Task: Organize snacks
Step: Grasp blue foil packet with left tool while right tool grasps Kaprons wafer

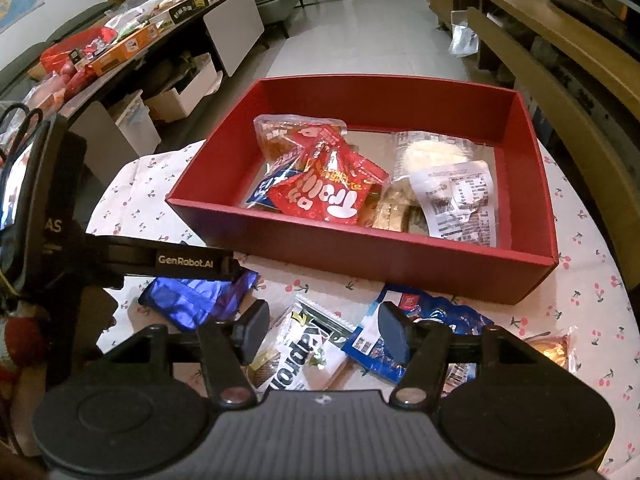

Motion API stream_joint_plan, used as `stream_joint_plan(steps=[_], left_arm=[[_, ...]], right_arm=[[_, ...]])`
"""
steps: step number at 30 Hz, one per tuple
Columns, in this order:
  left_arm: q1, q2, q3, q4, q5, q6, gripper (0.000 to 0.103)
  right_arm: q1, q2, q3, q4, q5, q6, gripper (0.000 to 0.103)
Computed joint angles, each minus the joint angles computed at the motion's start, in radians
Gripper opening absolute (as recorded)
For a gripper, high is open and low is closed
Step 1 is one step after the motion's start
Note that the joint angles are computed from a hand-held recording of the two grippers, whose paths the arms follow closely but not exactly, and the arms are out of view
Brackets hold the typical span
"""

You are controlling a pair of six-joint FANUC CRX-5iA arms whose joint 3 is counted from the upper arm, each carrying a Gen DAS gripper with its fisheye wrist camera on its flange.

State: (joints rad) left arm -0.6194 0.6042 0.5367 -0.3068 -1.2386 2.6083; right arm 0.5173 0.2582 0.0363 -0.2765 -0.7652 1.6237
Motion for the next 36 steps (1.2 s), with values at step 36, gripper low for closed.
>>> stream_joint_plan(steps=[36], left_arm=[[-0.01,-0.041,-0.136,0.2,0.165,-0.514,0.101]], right_arm=[[-0.036,0.004,0.036,-0.058,-0.063,0.03,0.083]])
